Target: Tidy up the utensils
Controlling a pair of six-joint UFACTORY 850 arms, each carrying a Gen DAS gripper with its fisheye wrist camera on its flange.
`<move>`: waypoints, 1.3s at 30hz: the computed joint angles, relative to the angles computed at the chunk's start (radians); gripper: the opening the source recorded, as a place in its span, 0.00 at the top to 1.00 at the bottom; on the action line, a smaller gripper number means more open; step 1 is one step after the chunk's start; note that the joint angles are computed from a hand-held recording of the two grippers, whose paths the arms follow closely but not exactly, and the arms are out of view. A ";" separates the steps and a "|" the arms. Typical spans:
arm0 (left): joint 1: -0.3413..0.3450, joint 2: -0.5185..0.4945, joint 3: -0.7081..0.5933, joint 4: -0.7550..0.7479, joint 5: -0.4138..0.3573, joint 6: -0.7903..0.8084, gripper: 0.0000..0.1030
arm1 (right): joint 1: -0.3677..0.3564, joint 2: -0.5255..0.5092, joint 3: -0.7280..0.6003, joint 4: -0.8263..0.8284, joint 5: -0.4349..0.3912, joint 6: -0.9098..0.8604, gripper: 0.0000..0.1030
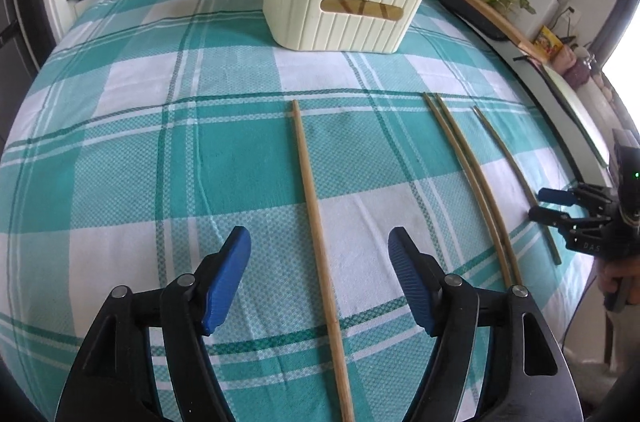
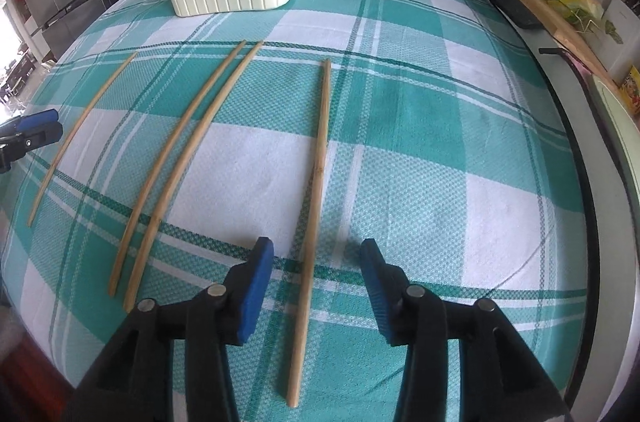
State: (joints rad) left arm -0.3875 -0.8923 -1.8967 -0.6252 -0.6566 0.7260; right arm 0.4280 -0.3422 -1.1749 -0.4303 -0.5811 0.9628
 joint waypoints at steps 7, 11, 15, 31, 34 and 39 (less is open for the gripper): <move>-0.046 -0.155 -0.252 0.285 -0.064 -0.183 0.27 | -0.064 -0.079 -0.110 0.122 -0.016 -0.194 0.55; -0.060 -0.231 -0.384 0.377 -0.084 -0.249 0.48 | -0.106 -0.151 -0.205 0.138 -0.002 -0.232 0.72; -0.050 -0.306 -0.523 0.342 -0.140 -0.276 0.95 | -0.148 -0.210 -0.284 0.185 0.009 -0.240 0.94; 0.049 0.190 0.112 -0.545 0.084 0.483 0.96 | 0.001 0.148 -0.048 -0.676 0.175 0.585 0.94; 0.050 0.209 0.134 -0.617 0.078 0.539 0.96 | 0.011 0.158 -0.044 -0.751 0.164 0.666 0.94; 0.053 0.232 0.152 -0.703 0.074 0.612 0.96 | 0.034 0.178 -0.039 -0.917 0.140 0.816 0.94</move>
